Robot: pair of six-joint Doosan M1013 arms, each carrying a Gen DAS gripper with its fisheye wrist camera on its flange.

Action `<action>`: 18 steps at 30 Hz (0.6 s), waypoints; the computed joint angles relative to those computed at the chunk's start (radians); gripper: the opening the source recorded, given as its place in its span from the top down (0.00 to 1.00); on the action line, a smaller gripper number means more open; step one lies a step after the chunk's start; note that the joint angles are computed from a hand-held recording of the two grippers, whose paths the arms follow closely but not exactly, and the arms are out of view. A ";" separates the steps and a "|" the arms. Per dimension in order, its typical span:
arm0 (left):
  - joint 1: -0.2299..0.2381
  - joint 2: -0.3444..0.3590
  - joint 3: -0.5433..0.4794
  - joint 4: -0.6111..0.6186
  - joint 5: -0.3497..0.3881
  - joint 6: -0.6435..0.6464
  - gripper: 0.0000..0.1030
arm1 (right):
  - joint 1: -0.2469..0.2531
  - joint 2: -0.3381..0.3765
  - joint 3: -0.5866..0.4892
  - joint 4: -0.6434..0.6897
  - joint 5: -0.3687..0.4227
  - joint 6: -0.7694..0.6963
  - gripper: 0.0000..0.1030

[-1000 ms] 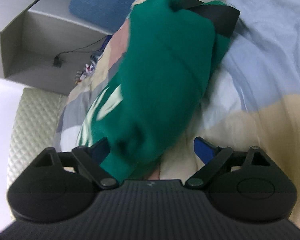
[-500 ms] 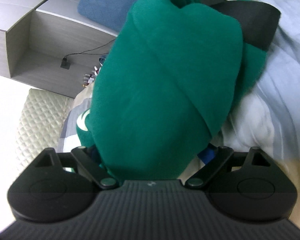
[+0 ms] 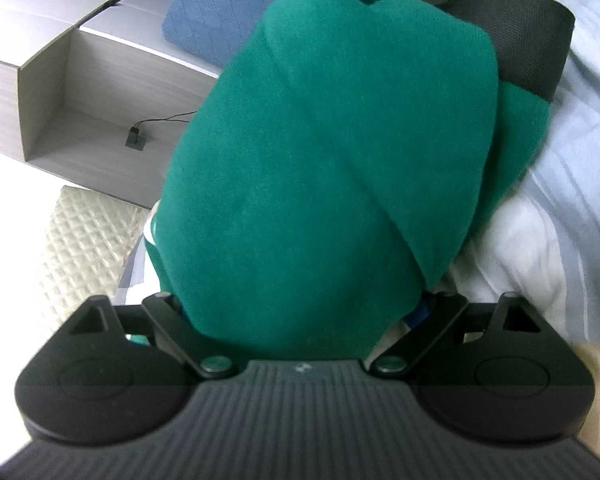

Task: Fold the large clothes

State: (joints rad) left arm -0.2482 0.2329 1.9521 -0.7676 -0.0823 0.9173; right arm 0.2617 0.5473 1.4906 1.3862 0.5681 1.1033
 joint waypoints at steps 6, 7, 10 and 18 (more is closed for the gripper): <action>-0.004 0.016 0.021 0.315 -0.151 -0.314 0.00 | -0.007 0.011 -0.017 0.066 0.026 -0.073 0.07; -0.002 0.017 0.024 0.366 -0.177 -0.363 0.00 | -0.009 0.011 -0.014 0.116 0.036 -0.132 0.07; 0.008 0.031 0.016 0.439 -0.191 -0.446 0.00 | -0.009 0.019 -0.024 0.107 0.040 -0.121 0.07; 0.011 0.077 -0.011 0.433 -0.233 -0.504 0.02 | 0.026 0.045 -0.052 0.122 -0.059 -0.078 0.00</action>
